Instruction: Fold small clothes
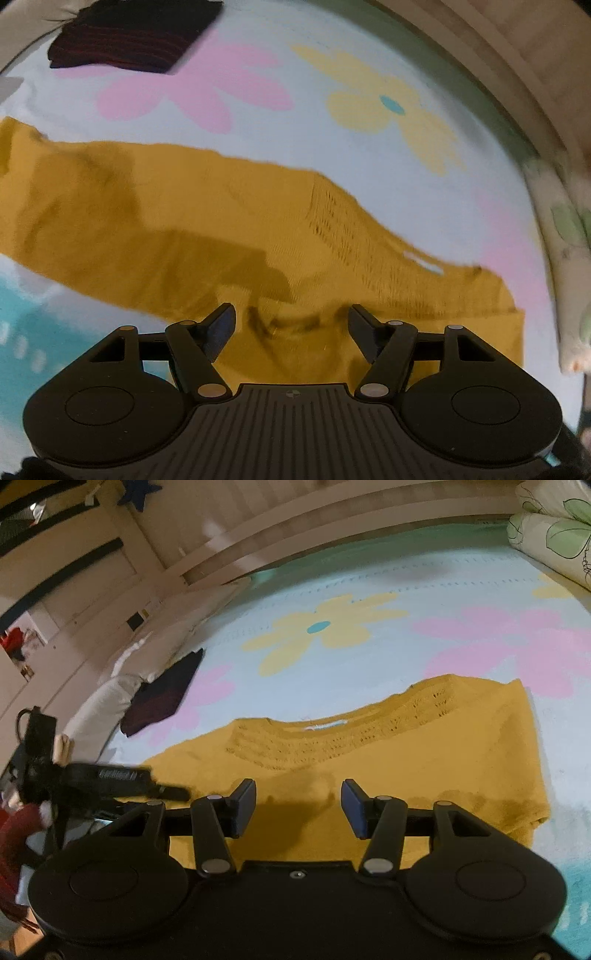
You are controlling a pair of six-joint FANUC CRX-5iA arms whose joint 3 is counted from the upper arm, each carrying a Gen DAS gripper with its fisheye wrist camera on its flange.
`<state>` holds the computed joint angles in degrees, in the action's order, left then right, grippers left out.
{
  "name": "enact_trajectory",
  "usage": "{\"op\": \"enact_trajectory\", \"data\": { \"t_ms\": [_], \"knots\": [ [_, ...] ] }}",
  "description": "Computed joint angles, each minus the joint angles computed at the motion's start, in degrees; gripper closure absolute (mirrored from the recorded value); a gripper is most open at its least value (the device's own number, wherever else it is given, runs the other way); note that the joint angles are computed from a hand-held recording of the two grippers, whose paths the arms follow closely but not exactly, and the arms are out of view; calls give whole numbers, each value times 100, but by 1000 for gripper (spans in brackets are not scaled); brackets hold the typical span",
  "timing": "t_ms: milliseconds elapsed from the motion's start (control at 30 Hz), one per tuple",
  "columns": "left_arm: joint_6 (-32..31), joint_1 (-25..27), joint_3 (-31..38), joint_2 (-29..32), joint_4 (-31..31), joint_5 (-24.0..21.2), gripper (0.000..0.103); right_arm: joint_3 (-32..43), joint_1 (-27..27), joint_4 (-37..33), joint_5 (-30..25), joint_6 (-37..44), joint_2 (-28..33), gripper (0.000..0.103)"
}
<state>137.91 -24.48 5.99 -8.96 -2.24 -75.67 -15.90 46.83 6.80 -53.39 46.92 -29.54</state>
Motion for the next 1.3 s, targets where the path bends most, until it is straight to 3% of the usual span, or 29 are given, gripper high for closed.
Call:
{"op": "enact_trajectory", "data": {
  "t_ms": [133, 233, 367, 533, 600, 700, 833, 933, 1100, 1167, 1200, 1300],
  "knots": [
    [-102, -523, 826, 752, -766, -756, 38, -5, 120, 91, 52, -48, 6, 44],
    [-279, -717, 1088, 1039, -1006, -1263, 48, 2, 184, 138, 52, -19, 1, 44],
    [-774, -555, 719, 633, -598, -1094, 48, -56, 254, 256, 16, 27, -90, 44],
    [-1527, -399, 326, 300, -433, -1373, 48, -54, 119, 110, -115, 160, -114, 44],
    [-1422, -355, 251, 185, -508, -1321, 48, -51, 59, 71, -117, 129, -125, 43],
    [-942, -156, 17, -77, -349, -676, 48, -32, -35, -2, -11, 69, -138, 43],
    [-304, -360, 230, 128, -616, -343, 48, -46, 19, 118, 142, -97, -130, 43],
    [-281, -833, 768, 599, -1021, -631, 48, -10, 27, 110, 155, -120, -80, 43],
    [-782, -1511, 1222, 1110, -1584, -977, 48, -11, -28, 58, 159, -75, -85, 43],
    [-918, -1769, 1506, 1410, -2002, -1531, 48, -20, -47, 70, 145, -114, -92, 43],
    [-910, -1832, 1550, 1470, -2135, -1722, 48, -22, -53, 78, 135, -115, -101, 43],
    [-731, -1730, 1182, 1152, -2033, -1693, 47, -50, -53, 126, 95, -86, -178, 43]
  ]
}}
